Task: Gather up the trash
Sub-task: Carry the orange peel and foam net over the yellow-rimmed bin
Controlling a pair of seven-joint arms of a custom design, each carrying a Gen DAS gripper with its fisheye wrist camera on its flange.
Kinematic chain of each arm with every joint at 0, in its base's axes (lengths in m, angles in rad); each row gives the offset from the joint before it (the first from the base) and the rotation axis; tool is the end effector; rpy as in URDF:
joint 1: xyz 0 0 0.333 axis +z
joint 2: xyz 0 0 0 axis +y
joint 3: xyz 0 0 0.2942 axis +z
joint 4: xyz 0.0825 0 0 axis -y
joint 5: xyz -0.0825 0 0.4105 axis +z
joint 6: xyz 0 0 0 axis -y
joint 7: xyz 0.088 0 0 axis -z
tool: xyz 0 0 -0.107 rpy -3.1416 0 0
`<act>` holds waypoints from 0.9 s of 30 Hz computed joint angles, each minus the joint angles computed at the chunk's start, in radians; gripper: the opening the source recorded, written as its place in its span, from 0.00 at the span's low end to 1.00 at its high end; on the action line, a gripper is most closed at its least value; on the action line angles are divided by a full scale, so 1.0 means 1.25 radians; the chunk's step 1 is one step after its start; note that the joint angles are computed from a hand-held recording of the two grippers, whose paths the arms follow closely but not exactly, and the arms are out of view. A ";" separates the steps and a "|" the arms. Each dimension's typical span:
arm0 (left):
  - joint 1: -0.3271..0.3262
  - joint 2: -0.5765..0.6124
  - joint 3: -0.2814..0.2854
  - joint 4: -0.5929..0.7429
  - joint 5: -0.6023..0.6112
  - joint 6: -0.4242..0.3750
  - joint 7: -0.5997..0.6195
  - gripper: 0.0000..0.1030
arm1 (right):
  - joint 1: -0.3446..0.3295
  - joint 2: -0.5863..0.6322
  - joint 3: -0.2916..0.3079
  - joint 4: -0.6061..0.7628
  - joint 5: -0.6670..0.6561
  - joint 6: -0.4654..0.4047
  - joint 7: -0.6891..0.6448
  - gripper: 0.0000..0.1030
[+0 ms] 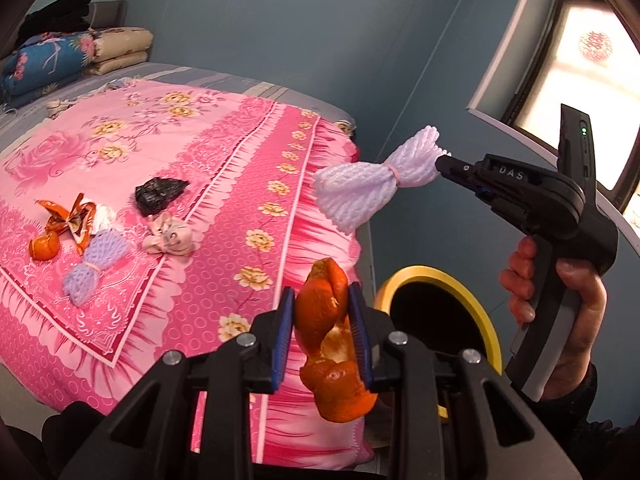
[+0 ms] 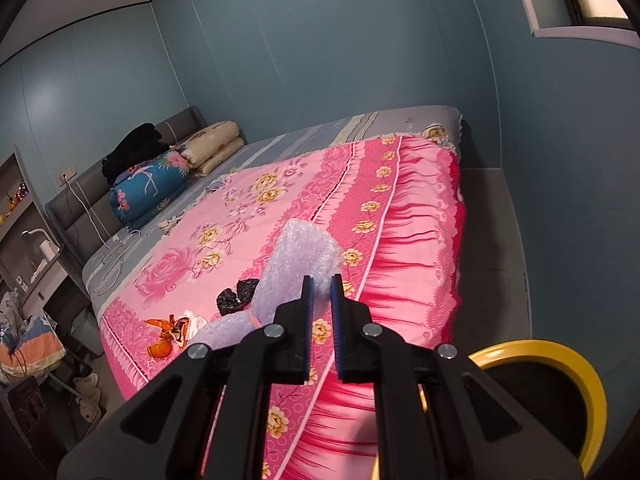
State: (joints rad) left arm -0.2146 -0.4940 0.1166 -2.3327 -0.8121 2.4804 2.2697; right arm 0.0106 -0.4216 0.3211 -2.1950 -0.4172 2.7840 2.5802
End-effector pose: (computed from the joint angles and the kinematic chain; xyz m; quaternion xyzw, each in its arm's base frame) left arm 0.4844 -0.0387 0.5660 -0.5315 0.7168 -0.4437 0.0826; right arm 0.4751 0.2099 0.6325 -0.5070 0.7005 -0.2678 0.4248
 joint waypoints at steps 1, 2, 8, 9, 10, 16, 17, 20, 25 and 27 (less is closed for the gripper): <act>-0.006 -0.002 -0.002 0.002 -0.003 -0.004 0.003 0.25 | -0.003 -0.018 -0.001 -0.013 -0.003 -0.004 0.004 0.08; -0.010 -0.003 -0.003 0.003 -0.005 -0.009 0.006 0.25 | -0.006 -0.038 -0.002 -0.028 -0.004 -0.008 0.007 0.08; -0.039 -0.008 -0.013 0.008 -0.027 -0.038 0.042 0.25 | -0.044 -0.147 0.009 -0.103 0.009 -0.031 0.016 0.08; -0.044 -0.008 -0.016 0.010 -0.032 -0.044 0.046 0.25 | -0.051 -0.169 0.011 -0.118 0.012 -0.038 0.016 0.08; -0.047 -0.009 -0.019 0.010 -0.036 -0.047 0.049 0.25 | -0.057 -0.189 0.013 -0.132 0.017 -0.042 0.016 0.08; -0.067 -0.010 -0.042 0.011 -0.045 -0.069 0.064 0.25 | -0.091 -0.281 0.019 -0.195 0.049 -0.070 -0.001 0.08; -0.069 -0.010 -0.046 0.010 -0.042 -0.069 0.064 0.25 | -0.099 -0.300 0.022 -0.207 0.052 -0.077 0.000 0.08; -0.076 -0.002 -0.056 0.011 -0.035 -0.077 0.055 0.25 | -0.112 -0.339 0.021 -0.238 0.067 -0.088 -0.003 0.08; -0.086 0.018 -0.071 0.020 -0.032 -0.093 0.052 0.25 | -0.126 -0.390 0.005 -0.290 0.100 -0.097 -0.014 0.08; -0.091 0.028 -0.076 0.026 -0.032 -0.100 0.058 0.25 | -0.136 -0.401 0.005 -0.302 0.108 -0.099 -0.018 0.09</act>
